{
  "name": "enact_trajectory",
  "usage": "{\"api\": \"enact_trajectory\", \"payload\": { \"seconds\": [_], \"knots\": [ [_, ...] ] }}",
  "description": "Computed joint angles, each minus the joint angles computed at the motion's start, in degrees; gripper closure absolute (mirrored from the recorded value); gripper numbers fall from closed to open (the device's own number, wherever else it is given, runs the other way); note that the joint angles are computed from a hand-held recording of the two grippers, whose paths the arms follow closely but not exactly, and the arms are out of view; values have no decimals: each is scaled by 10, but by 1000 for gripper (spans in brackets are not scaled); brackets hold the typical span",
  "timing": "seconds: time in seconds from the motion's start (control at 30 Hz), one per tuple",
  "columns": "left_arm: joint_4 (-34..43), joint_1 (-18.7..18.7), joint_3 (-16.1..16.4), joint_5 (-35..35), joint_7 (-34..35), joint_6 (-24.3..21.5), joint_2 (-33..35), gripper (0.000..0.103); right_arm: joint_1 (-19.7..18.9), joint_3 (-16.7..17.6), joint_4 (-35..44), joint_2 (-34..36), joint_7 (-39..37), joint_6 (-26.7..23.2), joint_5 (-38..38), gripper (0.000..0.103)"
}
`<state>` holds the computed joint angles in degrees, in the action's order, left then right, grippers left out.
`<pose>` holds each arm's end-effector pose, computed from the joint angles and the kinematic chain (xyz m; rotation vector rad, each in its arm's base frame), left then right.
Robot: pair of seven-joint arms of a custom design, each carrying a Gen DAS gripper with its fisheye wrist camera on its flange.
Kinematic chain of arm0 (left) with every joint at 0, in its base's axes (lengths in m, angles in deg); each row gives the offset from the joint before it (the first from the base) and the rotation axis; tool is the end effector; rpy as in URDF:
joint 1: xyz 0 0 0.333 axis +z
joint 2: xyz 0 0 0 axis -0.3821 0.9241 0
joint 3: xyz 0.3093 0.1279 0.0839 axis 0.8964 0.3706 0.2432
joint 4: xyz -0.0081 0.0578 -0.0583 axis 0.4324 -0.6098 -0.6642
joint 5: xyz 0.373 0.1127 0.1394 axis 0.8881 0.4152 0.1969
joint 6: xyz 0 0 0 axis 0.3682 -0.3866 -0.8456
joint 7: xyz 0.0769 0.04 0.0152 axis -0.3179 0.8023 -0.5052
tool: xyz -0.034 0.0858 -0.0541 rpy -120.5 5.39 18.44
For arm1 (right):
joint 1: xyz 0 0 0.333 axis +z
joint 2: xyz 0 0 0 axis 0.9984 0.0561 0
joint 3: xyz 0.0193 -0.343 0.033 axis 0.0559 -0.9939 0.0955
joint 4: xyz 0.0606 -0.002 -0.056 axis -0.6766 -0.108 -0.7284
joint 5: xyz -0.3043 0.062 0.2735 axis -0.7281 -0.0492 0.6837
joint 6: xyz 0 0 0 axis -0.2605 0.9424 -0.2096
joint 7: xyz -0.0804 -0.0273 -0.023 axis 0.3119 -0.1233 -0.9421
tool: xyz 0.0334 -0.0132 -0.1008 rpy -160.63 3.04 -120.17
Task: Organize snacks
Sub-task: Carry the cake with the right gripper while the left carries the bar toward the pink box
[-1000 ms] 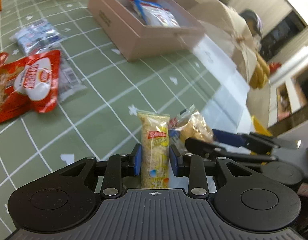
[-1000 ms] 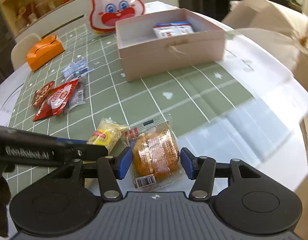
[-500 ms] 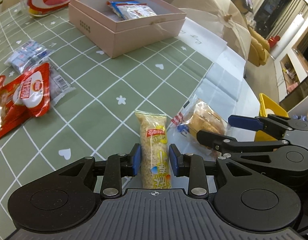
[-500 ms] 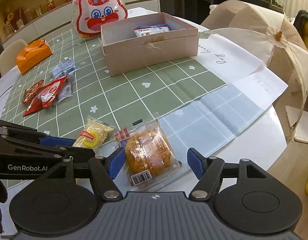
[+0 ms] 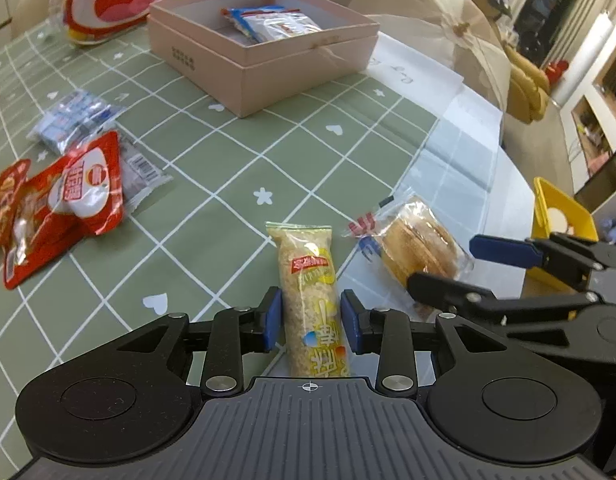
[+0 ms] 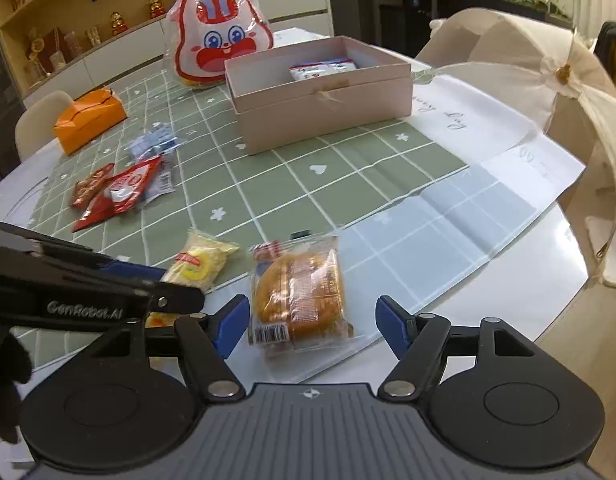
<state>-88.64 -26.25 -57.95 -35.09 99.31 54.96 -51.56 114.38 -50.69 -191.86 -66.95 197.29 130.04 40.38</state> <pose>0.7115 -0.2063 0.4541 -1.4339 2.5386 -0.8272 0.6226 0.3111 0.4399 -1.5978 1.9051 -0.5434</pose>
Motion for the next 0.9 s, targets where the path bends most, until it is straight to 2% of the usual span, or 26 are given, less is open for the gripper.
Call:
{"api": "enact_trajectory", "payload": {
  "seconds": [0.33, 0.53, 0.83, 0.9],
  "knots": [
    [10, 6, -3, -8, 16, -12, 6, 68, 1, -7, 6, 12, -2, 9, 12, 32],
    [19, 0, 2, 13, 24, -29, 8, 67, 18, -31, 16, 23, 44, 12, -33, 32],
    [-5, -12, 8, 51, 51, -3, -5, 67, 34, -41, 60, 49, 94, -34, -84, 32],
    [-15, -12, 7, 51, 56, 11, -9, 67, 37, -38, 66, 52, 101, -46, -94, 38]
  ]
}}
